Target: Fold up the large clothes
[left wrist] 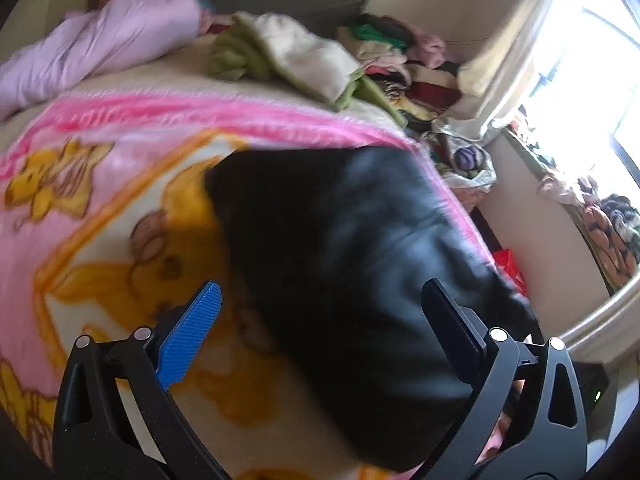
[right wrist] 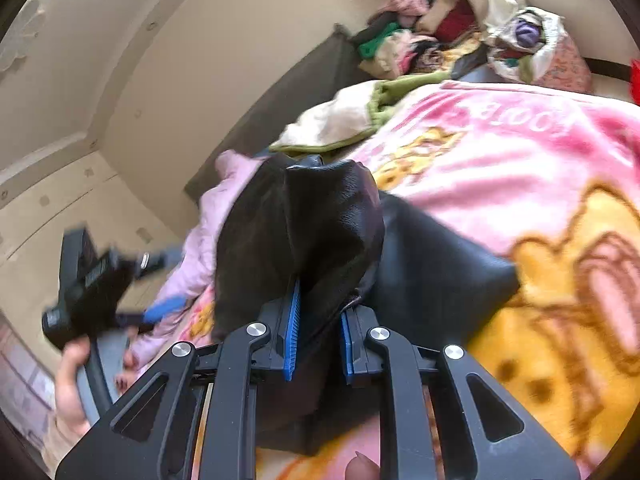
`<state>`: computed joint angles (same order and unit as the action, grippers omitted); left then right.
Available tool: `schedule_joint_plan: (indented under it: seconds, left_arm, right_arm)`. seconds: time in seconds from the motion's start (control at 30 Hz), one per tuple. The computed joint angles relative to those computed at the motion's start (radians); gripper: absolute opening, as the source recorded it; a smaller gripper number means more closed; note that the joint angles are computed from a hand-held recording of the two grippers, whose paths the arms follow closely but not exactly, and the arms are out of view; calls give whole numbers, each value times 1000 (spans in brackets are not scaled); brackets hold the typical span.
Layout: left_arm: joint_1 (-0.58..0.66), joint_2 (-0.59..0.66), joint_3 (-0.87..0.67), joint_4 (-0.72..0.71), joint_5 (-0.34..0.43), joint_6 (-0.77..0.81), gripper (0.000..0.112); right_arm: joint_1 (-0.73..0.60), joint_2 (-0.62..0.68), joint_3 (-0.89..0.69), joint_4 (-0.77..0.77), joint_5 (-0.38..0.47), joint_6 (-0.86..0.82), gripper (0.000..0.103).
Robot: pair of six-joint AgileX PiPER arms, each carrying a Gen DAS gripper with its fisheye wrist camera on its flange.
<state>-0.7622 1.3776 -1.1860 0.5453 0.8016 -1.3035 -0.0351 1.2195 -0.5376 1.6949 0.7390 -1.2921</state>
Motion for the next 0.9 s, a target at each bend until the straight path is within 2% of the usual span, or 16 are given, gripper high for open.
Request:
schedule_joint_plan:
  seconds: [0.13,0.2,0.3,0.43,0.47,0.5,0.53,0.57,0.6,0.63,0.77,0.8,0.83,0.87,0.9]
  left_arm:
    - [42,38,63,-130,-81,79,94]
    - [36,74,76,-151,-134,92,94]
    - [41,78,103,-151,-184,65,94]
    - [21,88,81,-98,-145,34,95]
    - [20,88,76,-98,-137,38,95]
    - [19,88,75,-100,-135,40,95]
    - [22,88,71,-113,-132,55,94]
    - [22,88,68,-122,-128,70,94]
    - [14,88,65,-119,-119,73,94]
    - [17,92,64,-122,-121,86,94]
    - [2,99,57,-106,-117,93,94]
    - [-1,102,54,-106,-116,91,94]
    - [-2,101,54,-116,-122,99,94]
    - [-2,103,55,-119,-123,103,94]
    - [-6,103,51,-123,-117,108,94]
  right_arm:
    - [9,77,-45,-89,-50,93,16]
    - [2,112,-71,-147,-40,166,18]
    - [-38,134,-135,-275,48,268,18]
    - [-35,160,-290,-482,123,478,20]
    - [-27,178,-328,-513,136,508,28]
    - [-19,192,-366,-547,152,539,51]
    - [-12,208,-401,-568,169,560,68]
    - [4,211,-432,-590,158,585,92]
    - [6,200,-441,-606,145,594,93]
    - [22,198,-470,-652,133,629,93]
    - [28,261,-569,-675,161,672,93]
    - [28,280,-591,-678,172,691,89]
    - [28,298,-609,-679,179,704,81]
    - [33,313,-629,-697,171,728,44]
    - [32,314,-629,-707,157,720,29]
